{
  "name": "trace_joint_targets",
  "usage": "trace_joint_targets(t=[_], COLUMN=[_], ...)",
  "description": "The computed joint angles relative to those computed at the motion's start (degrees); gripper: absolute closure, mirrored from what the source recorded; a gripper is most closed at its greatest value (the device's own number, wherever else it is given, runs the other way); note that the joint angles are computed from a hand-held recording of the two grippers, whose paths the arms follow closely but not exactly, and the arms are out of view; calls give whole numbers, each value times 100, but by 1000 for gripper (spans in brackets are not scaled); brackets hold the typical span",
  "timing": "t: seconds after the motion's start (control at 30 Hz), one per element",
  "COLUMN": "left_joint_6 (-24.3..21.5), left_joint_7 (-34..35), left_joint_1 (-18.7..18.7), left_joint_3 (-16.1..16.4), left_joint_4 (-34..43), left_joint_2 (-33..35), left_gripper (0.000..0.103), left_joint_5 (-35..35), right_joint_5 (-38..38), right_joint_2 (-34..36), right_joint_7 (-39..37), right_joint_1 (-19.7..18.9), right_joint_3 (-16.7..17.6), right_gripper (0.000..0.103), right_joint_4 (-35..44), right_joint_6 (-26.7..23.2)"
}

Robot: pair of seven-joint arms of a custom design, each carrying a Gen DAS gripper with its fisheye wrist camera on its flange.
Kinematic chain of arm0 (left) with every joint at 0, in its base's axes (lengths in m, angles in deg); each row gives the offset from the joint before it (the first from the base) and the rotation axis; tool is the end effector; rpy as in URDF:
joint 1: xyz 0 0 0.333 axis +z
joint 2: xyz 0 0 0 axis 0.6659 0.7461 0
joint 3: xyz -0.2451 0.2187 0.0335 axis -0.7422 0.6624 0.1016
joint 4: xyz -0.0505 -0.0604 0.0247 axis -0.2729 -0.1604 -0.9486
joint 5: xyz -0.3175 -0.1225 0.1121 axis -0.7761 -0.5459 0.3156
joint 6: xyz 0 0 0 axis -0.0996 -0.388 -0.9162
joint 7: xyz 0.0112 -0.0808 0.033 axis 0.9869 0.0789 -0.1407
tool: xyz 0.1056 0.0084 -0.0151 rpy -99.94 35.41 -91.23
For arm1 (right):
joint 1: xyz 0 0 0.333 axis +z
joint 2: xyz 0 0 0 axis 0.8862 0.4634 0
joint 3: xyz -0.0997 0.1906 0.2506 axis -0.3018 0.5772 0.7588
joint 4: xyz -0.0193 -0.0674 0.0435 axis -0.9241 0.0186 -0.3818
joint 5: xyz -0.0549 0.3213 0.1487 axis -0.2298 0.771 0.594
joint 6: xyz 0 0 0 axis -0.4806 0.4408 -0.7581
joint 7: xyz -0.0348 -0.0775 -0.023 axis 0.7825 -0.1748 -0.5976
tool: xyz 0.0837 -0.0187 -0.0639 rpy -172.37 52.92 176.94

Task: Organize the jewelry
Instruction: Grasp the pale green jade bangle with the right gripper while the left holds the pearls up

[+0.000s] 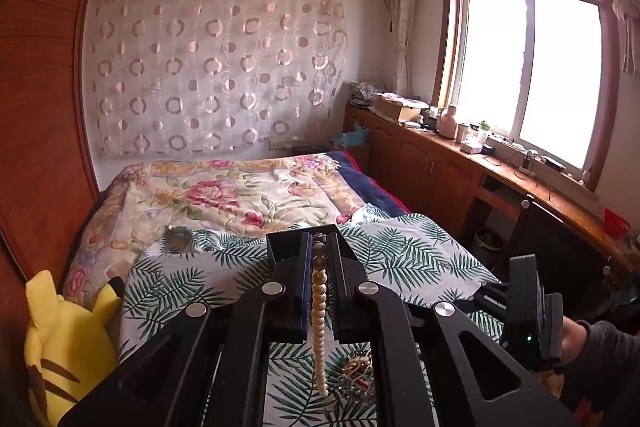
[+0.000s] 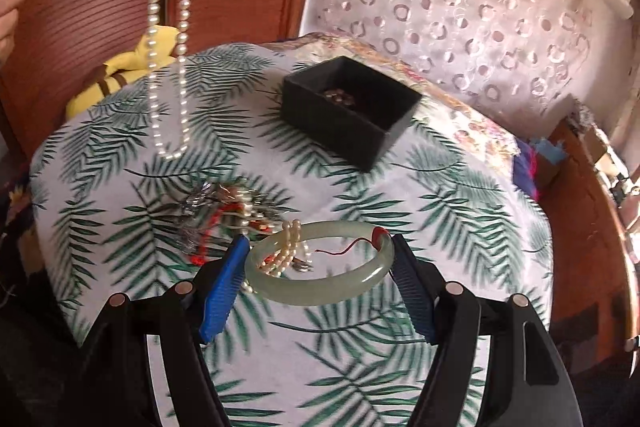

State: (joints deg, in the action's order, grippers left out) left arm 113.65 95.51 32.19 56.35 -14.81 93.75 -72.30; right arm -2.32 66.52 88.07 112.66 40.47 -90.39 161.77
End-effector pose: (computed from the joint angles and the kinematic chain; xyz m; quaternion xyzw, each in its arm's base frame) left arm 0.5781 -0.2491 0.6498 -0.2650 0.8043 -0.5182 0.1202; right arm 0.4424 0.5306 0.5397 -0.6864 0.6317 -0.3094 0.1847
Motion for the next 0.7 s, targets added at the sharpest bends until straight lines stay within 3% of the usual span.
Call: trace_joint_targets(t=[0.27, 0.43, 0.7], left_joint_6=[-3, 76, 175], left_joint_7=[-45, 38, 130], left_joint_1=[-3, -16, -63], left_joint_3=[1, -11, 4], left_joint_4=[25, -120, -256], left_joint_2=[16, -39, -102], left_gripper=[97, 97, 97], left_joint_5=[40, -37, -162], right_joint_5=[-339, 131, -505], right_joint_2=[-508, -194, -58], right_joint_7=[903, 642, 1161], right_joint_1=[-212, -431, -163], right_joint_3=[45, 160, -170], right_gripper=[29, 29, 29], right_joint_4=[-880, -720, -625], right_joint_6=[797, 970, 1566])
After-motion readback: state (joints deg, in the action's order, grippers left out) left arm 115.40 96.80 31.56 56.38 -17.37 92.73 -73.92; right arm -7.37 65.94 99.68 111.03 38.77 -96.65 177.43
